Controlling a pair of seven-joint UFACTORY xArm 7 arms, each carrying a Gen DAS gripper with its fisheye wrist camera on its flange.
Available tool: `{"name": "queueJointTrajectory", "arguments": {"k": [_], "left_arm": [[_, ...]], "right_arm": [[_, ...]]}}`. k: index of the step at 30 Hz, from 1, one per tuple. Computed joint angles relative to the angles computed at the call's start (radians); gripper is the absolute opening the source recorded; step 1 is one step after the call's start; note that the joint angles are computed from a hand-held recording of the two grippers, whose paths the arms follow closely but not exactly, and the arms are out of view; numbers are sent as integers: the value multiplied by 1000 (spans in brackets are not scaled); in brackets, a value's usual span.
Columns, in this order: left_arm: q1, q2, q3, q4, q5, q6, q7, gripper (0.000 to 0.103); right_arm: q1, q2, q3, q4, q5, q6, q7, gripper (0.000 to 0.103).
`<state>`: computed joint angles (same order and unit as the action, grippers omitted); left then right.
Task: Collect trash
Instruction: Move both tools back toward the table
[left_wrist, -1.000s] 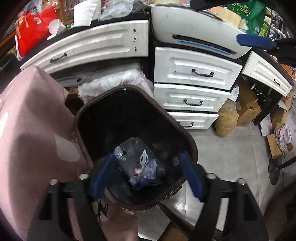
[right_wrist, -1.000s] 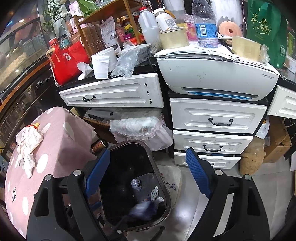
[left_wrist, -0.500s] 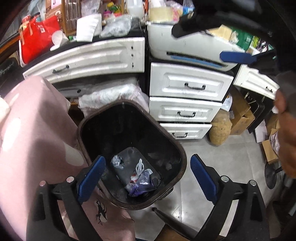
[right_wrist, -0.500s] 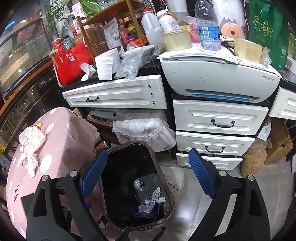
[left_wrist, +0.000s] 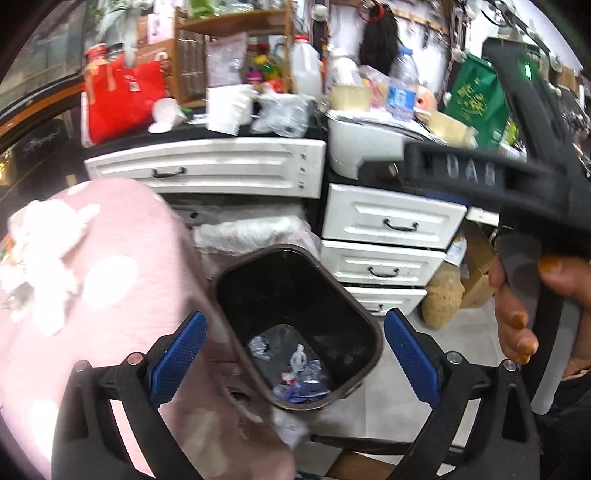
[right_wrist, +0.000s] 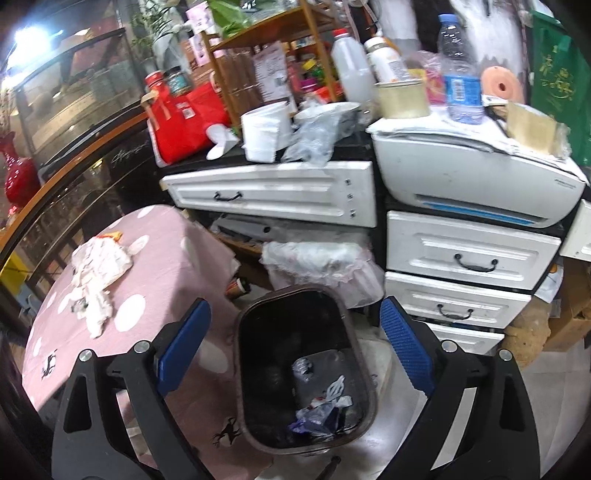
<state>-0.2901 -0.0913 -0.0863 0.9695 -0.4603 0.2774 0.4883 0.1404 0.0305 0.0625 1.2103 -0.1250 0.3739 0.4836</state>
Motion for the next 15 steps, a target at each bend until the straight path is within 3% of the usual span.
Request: {"name": "queueJointTrajectory", "arguments": {"k": [10, 15], "left_arm": [[87, -84, 66, -83, 128, -36, -80, 95], [173, -88, 85, -93, 228, -31, -168, 95]], "right_arm": [[53, 75, 44, 98, 116, 81, -151, 92], [88, 143, 75, 187, 178, 127, -259, 92]]}}
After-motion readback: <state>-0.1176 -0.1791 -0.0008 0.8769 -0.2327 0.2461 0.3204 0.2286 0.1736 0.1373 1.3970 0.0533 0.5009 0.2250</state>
